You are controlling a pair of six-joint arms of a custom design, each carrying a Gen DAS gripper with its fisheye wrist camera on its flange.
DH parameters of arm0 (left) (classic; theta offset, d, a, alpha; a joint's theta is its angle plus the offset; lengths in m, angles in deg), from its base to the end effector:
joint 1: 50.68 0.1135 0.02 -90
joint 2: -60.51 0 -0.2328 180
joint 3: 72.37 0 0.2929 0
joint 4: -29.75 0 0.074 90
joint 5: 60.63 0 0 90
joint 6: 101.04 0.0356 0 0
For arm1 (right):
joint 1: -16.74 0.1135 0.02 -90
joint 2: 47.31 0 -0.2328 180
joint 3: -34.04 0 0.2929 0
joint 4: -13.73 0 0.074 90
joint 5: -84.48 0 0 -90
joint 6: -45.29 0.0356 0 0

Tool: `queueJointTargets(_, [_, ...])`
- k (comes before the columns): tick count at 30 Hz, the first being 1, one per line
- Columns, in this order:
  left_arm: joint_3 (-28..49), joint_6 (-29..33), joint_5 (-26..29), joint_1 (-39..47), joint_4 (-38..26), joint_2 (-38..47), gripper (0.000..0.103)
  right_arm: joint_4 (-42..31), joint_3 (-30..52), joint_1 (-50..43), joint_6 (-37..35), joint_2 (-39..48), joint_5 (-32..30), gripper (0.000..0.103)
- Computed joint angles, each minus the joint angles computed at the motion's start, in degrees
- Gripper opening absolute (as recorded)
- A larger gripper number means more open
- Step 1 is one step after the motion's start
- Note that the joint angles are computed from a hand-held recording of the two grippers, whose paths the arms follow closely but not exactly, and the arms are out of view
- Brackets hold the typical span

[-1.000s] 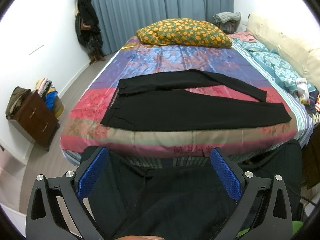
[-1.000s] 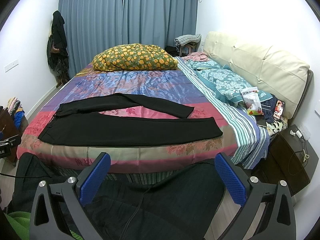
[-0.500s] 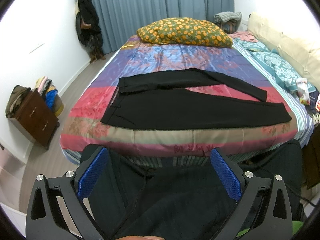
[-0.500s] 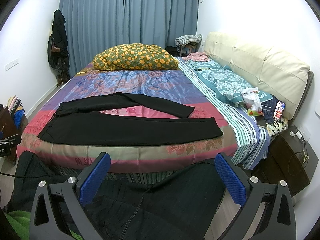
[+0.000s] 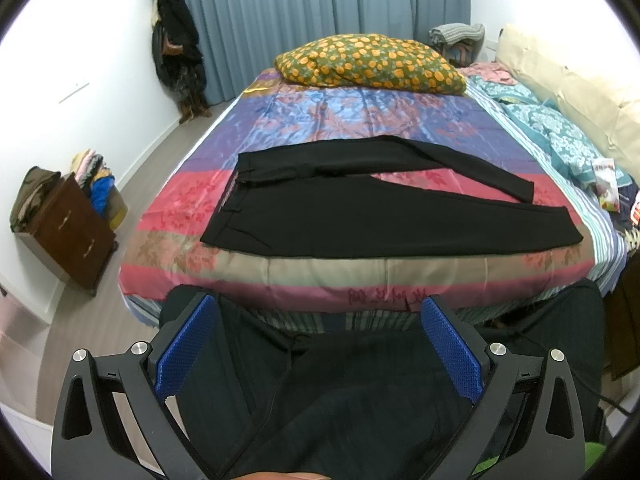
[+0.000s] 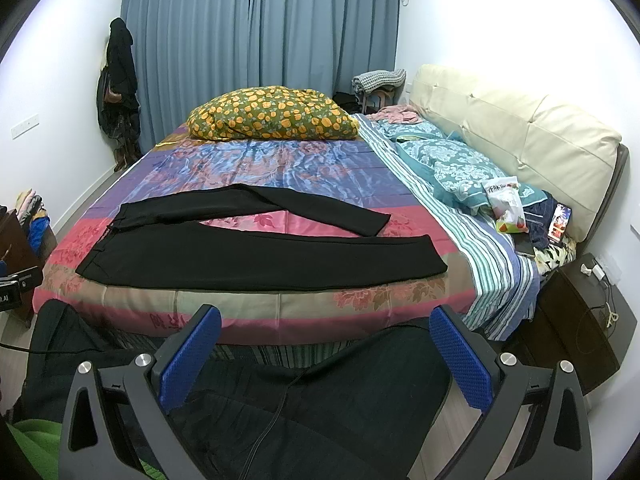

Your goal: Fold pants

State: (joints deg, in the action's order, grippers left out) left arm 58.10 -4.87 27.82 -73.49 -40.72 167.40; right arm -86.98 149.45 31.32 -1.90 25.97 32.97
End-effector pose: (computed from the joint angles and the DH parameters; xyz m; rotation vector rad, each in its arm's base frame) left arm 0.3976 -0.1662 0.3734 0.5860 2.3185 -0.1047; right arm 0.2217 0.0348 0.4460 0.7883 2.1987 -0.3979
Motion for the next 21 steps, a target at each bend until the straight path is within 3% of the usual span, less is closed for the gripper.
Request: queueJointTargets(21, [1.3,0.0,0.1,0.1,-0.7,0.7,0.102,-0.4,-0.2,0.3,0.0,-0.4,0.1,0.103])
